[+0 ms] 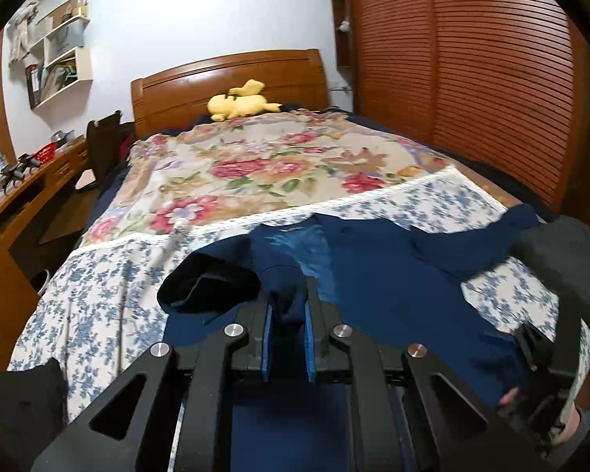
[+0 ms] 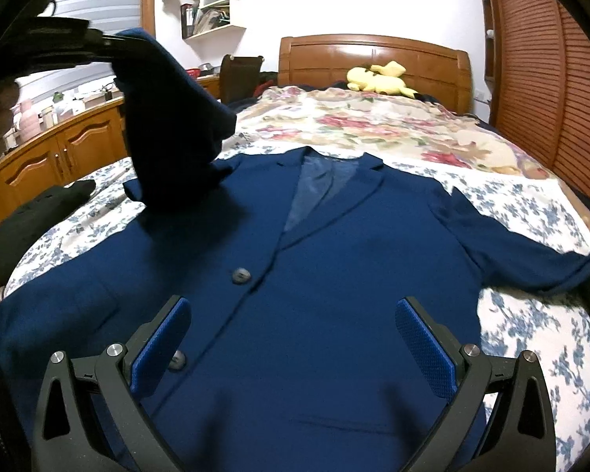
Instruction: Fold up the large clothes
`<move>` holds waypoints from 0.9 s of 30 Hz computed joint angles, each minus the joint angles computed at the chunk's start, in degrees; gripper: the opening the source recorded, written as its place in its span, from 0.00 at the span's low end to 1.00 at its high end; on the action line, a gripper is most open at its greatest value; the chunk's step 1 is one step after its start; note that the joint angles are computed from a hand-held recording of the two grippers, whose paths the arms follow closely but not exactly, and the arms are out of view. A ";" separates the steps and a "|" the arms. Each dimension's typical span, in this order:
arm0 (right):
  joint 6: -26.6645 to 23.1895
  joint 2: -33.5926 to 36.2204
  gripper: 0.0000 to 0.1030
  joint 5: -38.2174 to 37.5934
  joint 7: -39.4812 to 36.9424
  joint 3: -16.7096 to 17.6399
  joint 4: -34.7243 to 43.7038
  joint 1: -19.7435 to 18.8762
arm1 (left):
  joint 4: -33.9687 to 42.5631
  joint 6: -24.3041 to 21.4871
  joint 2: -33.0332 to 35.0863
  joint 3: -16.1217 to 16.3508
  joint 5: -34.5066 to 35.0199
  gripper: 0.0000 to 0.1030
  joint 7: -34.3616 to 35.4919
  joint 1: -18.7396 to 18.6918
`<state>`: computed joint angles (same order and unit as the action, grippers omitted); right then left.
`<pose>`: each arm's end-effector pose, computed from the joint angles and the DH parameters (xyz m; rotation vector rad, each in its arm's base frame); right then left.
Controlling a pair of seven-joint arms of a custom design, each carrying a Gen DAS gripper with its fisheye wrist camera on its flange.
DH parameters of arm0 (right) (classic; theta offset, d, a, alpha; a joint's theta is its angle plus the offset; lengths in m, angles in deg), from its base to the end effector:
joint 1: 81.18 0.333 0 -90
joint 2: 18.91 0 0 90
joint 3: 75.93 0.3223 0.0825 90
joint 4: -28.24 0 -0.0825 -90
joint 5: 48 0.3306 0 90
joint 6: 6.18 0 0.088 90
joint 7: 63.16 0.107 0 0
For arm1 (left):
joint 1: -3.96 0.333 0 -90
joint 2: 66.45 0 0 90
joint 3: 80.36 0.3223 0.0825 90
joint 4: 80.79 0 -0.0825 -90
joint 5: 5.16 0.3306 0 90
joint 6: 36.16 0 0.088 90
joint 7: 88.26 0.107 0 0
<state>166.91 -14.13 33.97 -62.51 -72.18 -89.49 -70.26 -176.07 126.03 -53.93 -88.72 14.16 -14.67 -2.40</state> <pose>0.5377 0.0635 0.4849 -1.8906 1.1904 -0.6894 0.6051 -0.1650 0.6155 -1.4588 1.8199 -0.9030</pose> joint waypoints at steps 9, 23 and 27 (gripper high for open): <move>0.19 0.02 1.00 -9.07 9.43 -0.10 -0.67 0.12 | -12.50 4.97 -5.48 0.05 3.15 0.30 -6.31 -1.24; 0.77 0.54 1.00 -11.53 12.31 1.65 0.03 -0.58 | -30.79 16.52 -13.10 1.97 22.50 0.73 -28.76 4.22; -2.71 0.03 0.98 -10.79 10.69 1.54 -0.24 -0.26 | -31.48 17.21 -13.53 2.62 40.27 0.73 -46.24 7.37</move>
